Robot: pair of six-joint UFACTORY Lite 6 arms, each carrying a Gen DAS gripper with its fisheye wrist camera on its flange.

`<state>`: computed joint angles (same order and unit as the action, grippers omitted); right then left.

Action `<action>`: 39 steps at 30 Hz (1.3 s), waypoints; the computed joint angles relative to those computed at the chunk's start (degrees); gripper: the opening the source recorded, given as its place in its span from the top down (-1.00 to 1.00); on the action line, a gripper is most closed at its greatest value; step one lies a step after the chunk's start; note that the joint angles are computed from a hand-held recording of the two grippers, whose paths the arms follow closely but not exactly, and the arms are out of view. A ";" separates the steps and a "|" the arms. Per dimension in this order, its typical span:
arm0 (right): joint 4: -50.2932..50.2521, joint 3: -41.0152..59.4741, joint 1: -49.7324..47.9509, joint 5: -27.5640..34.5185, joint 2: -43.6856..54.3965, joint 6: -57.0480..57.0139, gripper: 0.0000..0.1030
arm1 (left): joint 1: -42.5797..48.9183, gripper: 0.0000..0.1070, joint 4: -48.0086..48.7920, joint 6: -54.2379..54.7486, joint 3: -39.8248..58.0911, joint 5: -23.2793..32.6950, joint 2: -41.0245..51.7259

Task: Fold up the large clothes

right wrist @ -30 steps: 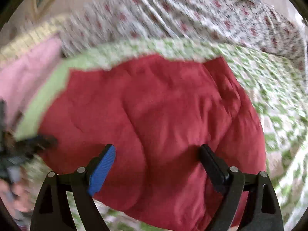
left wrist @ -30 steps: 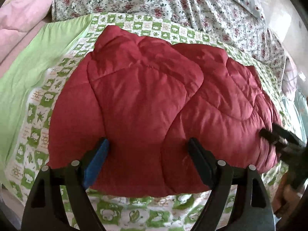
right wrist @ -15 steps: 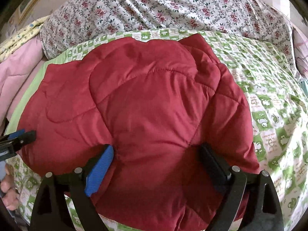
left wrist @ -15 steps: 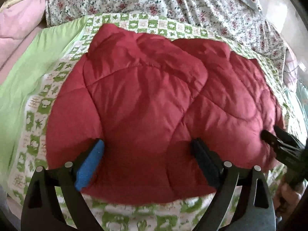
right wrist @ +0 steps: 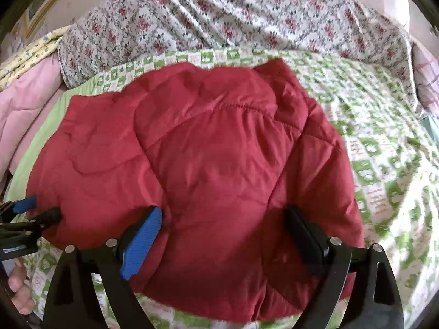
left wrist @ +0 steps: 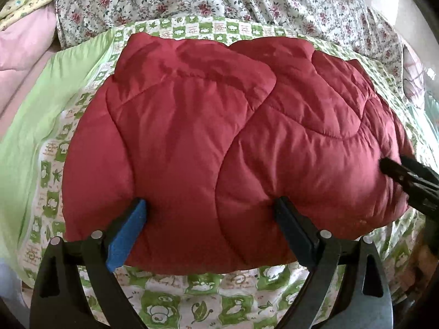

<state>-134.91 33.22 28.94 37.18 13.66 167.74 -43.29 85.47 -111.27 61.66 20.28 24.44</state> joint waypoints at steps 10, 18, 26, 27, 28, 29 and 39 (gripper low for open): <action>0.63 6.10 -0.69 -5.58 2.53 -5.44 -0.84 | 0.86 -0.83 -3.66 4.59 3.29 -0.62 2.18; -1.75 8.46 -4.10 -7.76 4.83 -6.50 -0.93 | 1.83 -0.89 -7.70 9.63 6.88 -1.09 4.50; -3.84 8.71 -4.74 -7.54 5.77 -5.60 -0.95 | 2.90 -0.93 -7.15 10.07 8.60 -2.23 6.22; -4.02 8.84 -4.95 -7.93 5.72 -5.65 -0.96 | 3.12 -0.93 -8.26 11.20 8.85 -2.55 6.20; -3.92 8.96 -5.12 -8.50 5.55 -5.97 -0.96 | 3.45 -0.93 -10.08 13.06 9.17 -3.01 6.11; -3.80 9.13 -5.31 -9.15 5.38 -6.34 -0.96 | 3.83 -0.93 -11.54 14.55 9.42 -3.53 6.00; 1.29 11.61 -3.96 -10.17 -0.85 -13.03 -0.89 | 8.11 -0.92 -17.47 20.94 11.46 -5.47 2.67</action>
